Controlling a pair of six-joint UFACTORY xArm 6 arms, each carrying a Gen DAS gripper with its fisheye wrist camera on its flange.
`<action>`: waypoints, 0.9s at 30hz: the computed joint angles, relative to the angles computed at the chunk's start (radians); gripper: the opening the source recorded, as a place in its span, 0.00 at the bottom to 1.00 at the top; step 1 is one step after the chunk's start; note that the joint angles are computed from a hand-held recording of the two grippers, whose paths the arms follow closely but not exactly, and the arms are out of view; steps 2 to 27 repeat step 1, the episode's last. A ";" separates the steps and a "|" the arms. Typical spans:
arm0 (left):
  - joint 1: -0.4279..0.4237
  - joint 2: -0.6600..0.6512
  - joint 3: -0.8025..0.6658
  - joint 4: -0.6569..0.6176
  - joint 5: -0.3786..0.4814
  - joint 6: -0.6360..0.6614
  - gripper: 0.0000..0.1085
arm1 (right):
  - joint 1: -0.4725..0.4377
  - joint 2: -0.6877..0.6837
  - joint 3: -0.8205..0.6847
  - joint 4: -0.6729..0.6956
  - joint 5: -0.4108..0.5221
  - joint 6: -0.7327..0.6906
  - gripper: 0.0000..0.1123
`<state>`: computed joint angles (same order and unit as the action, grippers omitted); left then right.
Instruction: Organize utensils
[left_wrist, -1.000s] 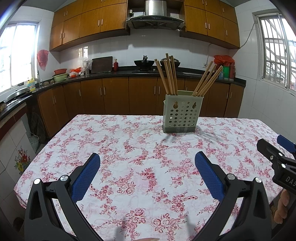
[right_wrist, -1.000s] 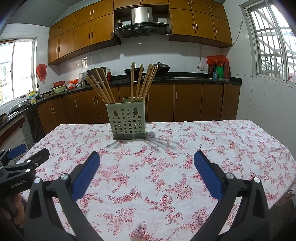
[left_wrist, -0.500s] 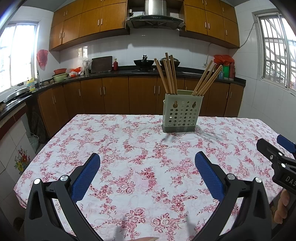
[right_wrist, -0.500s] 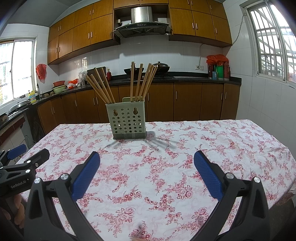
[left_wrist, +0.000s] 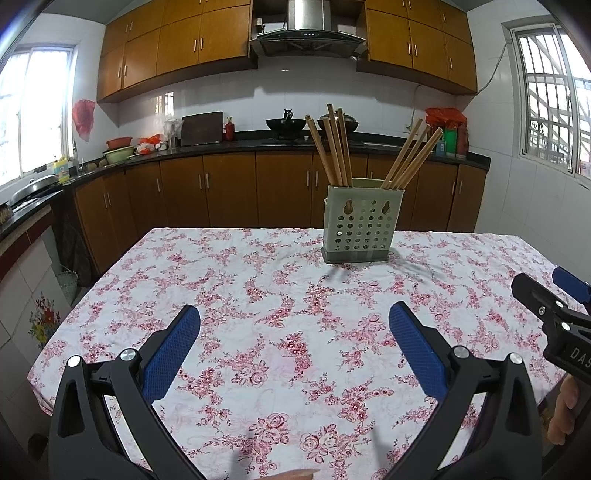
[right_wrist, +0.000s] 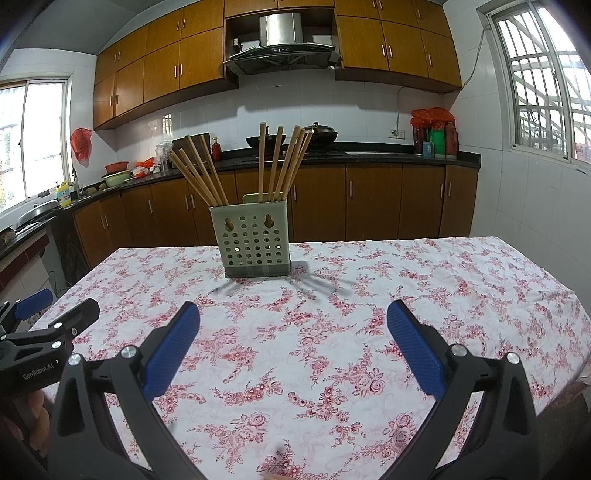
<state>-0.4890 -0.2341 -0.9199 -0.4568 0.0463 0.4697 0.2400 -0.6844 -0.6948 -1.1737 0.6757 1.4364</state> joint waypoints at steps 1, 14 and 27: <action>-0.001 0.000 0.000 -0.006 0.000 0.005 0.93 | 0.000 0.000 0.000 0.000 0.000 0.000 0.88; -0.001 0.000 0.000 -0.006 0.000 0.005 0.93 | 0.000 0.000 0.000 0.000 0.000 0.000 0.88; -0.001 0.000 0.000 -0.006 0.000 0.005 0.93 | 0.000 0.000 0.000 0.000 0.000 0.000 0.88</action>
